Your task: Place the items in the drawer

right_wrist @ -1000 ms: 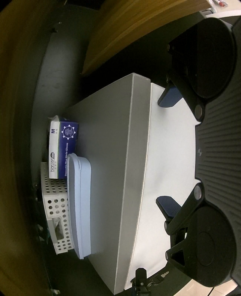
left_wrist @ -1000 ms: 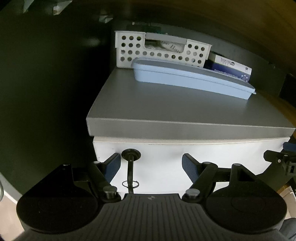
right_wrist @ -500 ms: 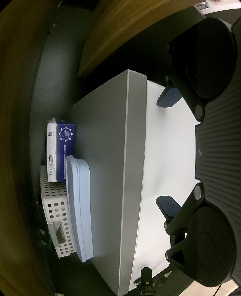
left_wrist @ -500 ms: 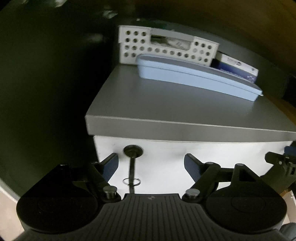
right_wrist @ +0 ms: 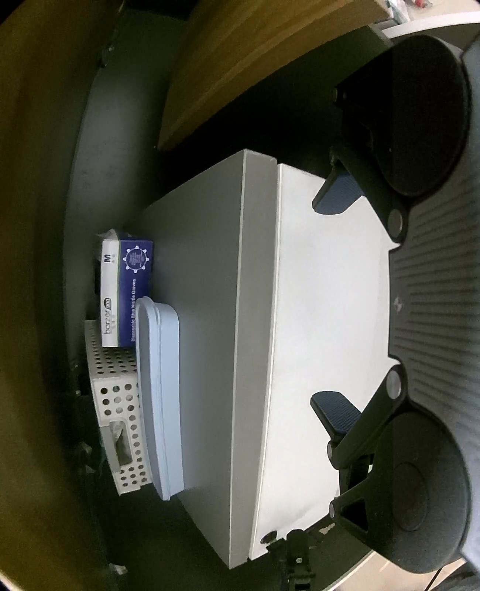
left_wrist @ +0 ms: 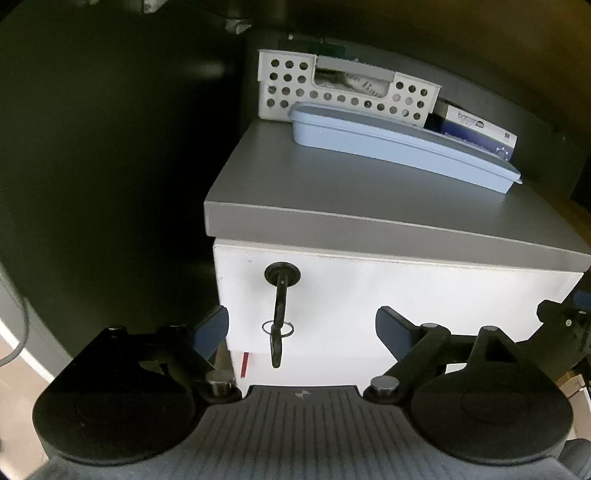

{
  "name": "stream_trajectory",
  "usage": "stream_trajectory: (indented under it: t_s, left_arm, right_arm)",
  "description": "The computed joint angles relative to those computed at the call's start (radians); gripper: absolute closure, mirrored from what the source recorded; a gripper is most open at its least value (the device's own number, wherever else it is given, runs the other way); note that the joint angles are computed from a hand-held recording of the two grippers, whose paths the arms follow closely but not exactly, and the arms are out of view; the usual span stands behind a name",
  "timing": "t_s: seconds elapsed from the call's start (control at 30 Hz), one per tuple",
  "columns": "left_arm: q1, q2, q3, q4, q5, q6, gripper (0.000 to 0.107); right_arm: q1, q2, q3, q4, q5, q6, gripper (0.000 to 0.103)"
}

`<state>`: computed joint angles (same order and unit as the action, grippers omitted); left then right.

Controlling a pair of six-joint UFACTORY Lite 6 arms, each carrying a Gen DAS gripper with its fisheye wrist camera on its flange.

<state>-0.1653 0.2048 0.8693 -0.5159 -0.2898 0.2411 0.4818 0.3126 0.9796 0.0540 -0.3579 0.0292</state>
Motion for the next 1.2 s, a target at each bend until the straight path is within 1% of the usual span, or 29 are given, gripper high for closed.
stream_trajectory:
  t_s: [0.03, 0.07, 0.13, 0.2, 0.23, 0.37, 0.53, 0.7, 0.8, 1.07, 1.2]
  left_arm:
    - [-0.002, -0.014, -0.012, -0.005, 0.004, 0.003, 0.017]
    - [-0.005, -0.028, -0.024, -0.012, 0.008, 0.007, 0.017]
    - [-0.010, -0.057, -0.054, -0.008, 0.007, -0.001, 0.016]
    - [-0.024, -0.091, -0.092, -0.052, -0.011, 0.031, 0.013]
    - [-0.031, -0.107, -0.109, -0.069, -0.019, 0.045, 0.011]
    - [-0.056, -0.181, -0.180, -0.091, -0.034, 0.063, 0.010]
    - [-0.107, -0.272, -0.258, -0.229, -0.071, 0.158, 0.004]
    - [-0.127, -0.335, -0.299, -0.273, -0.041, 0.213, 0.004]
    - [-0.131, -0.367, -0.324, -0.265, -0.038, 0.202, 0.004]
    - [-0.134, -0.349, -0.316, -0.348, -0.049, 0.280, 0.004]
    - [-0.132, -0.336, -0.304, -0.386, -0.054, 0.290, 0.004]
  right_arm:
    - [0.000, 0.048, 0.062, -0.006, -0.002, -0.018, 0.000]
    - [0.008, 0.067, 0.106, 0.030, 0.039, -0.028, 0.000]
    - [0.016, 0.076, 0.130, 0.058, 0.051, -0.055, 0.000]
    - [0.022, 0.061, 0.122, 0.081, 0.054, -0.076, 0.000]
    - [0.023, 0.039, 0.099, 0.084, 0.051, -0.078, 0.000]
    - [0.029, -0.025, 0.035, 0.089, 0.047, -0.079, 0.000]
    - [0.032, -0.108, -0.057, 0.069, 0.044, -0.065, 0.000]
    - [0.034, -0.161, -0.120, 0.063, 0.028, -0.066, 0.000]
    - [0.035, -0.165, -0.127, 0.057, 0.021, -0.058, 0.000]
    - [0.036, -0.134, -0.098, 0.031, 0.012, -0.030, 0.000]
    - [0.037, -0.131, -0.095, 0.024, 0.009, -0.029, 0.000]
